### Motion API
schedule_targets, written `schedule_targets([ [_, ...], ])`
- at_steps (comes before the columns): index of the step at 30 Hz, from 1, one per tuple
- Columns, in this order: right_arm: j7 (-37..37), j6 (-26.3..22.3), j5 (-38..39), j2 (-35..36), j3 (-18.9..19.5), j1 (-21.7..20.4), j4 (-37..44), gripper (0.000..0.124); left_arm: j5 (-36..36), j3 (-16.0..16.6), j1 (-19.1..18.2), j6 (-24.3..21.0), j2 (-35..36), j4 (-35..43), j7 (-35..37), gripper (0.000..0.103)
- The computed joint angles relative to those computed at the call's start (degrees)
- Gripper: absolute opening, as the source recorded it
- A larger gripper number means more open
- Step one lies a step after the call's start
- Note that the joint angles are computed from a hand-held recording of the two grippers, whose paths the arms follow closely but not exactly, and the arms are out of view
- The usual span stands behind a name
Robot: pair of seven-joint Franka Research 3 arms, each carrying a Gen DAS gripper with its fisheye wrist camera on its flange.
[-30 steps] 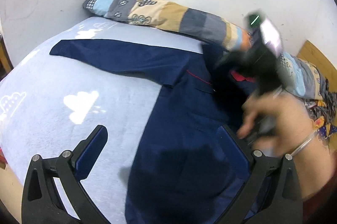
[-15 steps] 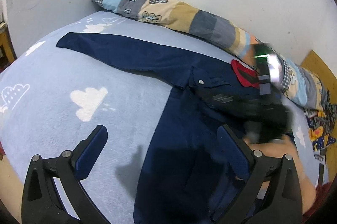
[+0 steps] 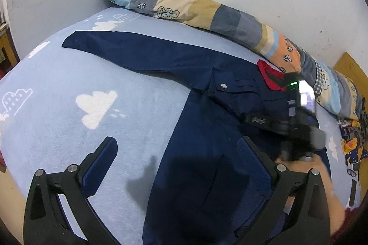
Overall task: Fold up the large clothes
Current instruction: 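Fold the held sleeve across the jacket body and open the right gripper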
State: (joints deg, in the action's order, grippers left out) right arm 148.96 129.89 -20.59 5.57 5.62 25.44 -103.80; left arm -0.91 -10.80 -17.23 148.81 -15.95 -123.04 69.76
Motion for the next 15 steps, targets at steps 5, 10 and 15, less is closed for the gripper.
schedule_targets([
  [5, 4.2, 7.3, 0.0, -15.0, 2.1, -1.1, -13.1, 0.071, 0.8, -0.3, 0.0, -0.1, 0.0, 0.0, -0.6, 0.103],
  [10, 13.4, 1.9, -3.2, -30.1, 9.3, -4.3, -23.7, 0.072, 2.8, -1.4, 0.1, -0.6, 0.4, 0.3, -1.7, 0.103],
  [15, 14.8, -2.1, 1.0, -35.1, 12.0, -7.1, -26.9, 0.072, 5.2, -2.7, -0.2, -1.8, 1.3, 1.1, -4.0, 0.103],
])
